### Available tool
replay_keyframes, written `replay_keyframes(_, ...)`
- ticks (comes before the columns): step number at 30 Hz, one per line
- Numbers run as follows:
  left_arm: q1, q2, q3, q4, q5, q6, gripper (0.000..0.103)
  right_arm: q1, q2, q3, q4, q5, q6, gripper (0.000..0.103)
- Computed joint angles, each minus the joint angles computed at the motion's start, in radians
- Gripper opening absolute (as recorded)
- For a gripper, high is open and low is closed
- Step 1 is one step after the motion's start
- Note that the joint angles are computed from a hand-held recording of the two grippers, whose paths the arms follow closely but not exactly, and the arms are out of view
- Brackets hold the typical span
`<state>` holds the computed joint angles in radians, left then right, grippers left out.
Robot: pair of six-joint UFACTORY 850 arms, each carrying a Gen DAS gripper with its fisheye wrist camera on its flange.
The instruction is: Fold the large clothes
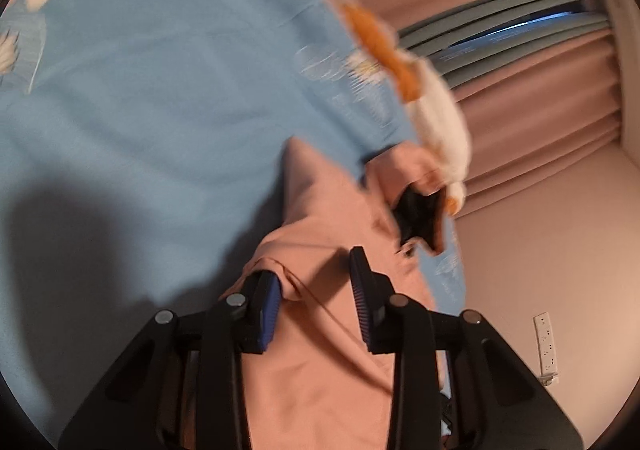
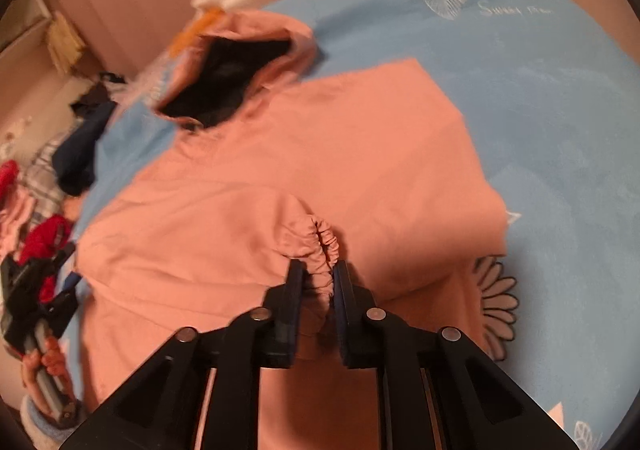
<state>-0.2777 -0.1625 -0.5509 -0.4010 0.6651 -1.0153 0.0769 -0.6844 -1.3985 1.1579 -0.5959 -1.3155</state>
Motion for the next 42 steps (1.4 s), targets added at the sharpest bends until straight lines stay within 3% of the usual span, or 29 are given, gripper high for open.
replay_keyframes(2,0.023,-0.003,0.009,0.118,-0.032,-0.109,0.032,-0.001,-0.011,-0.021,-0.038,-0.017,0.044,0.014)
replay_keyframes(4,0.017,0.037,0.035,0.141,-0.053,-0.102,0.037,0.000,0.009,-0.016,-0.082,0.000,0.074,0.024)
replay_keyframes(5,0.004,0.067,0.041,0.117,-0.104,-0.056,0.046,0.001,0.028,0.001,-0.078,0.028,0.061,0.026)
replay_keyframes(6,-0.015,0.096,0.048,0.061,-0.149,0.016,0.071,0.000,0.044,0.017,-0.058,0.049,0.034,0.030)
replay_keyframes(7,-0.039,0.122,0.058,-0.012,-0.168,0.089,0.081,-0.002,0.060,0.033,-0.022,0.067,-0.007,0.036)
replay_keyframes(12,-0.059,0.178,0.050,-0.031,-0.204,0.186,0.082,0.004,0.081,0.057,0.123,0.054,-0.156,0.040)
replay_keyframes(15,-0.064,0.148,-0.007,-0.041,-0.195,0.253,0.082,0.018,0.056,0.036,0.107,-0.025,-0.161,0.040)
replay_keyframes(20,-0.027,0.030,-0.094,0.311,-0.102,0.001,0.082,0.051,-0.004,-0.009,-0.016,-0.017,-0.073,0.040)
replay_keyframes(23,0.002,-0.071,-0.174,0.412,-0.208,-0.106,0.080,0.046,-0.013,-0.023,-0.022,-0.036,-0.062,0.040)
replay_keyframes(25,0.013,-0.116,-0.201,0.466,-0.288,-0.173,0.074,0.044,-0.020,-0.045,-0.070,-0.056,-0.028,0.040)
replay_keyframes(26,0.017,-0.112,-0.191,0.479,-0.269,-0.179,0.074,0.042,-0.023,-0.058,-0.094,-0.073,-0.006,0.040)
replay_keyframes(29,0.015,-0.054,-0.195,0.474,-0.356,-0.121,0.074,0.031,-0.035,-0.106,-0.121,-0.137,0.034,0.040)
replay_keyframes(31,0.023,-0.019,-0.196,0.522,-0.350,-0.115,0.075,0.019,-0.031,-0.121,-0.091,-0.143,0.020,0.045)
replay_keyframes(34,0.054,0.001,-0.238,0.573,-0.365,-0.092,0.082,0.017,-0.057,-0.193,-0.047,-0.133,0.023,0.059)
replay_keyframes(37,0.117,-0.055,-0.336,0.655,-0.384,-0.121,0.083,0.027,-0.134,-0.348,-0.026,-0.128,0.070,0.068)
replay_keyframes(40,0.182,-0.151,-0.457,0.807,-0.384,-0.257,0.083,0.035,-0.271,-0.585,-0.034,-0.190,0.184,0.068)
replay_keyframes(42,0.213,-0.235,-0.557,0.881,-0.388,-0.324,0.083,0.051,-0.369,-0.748,-0.056,-0.181,0.259,0.069)
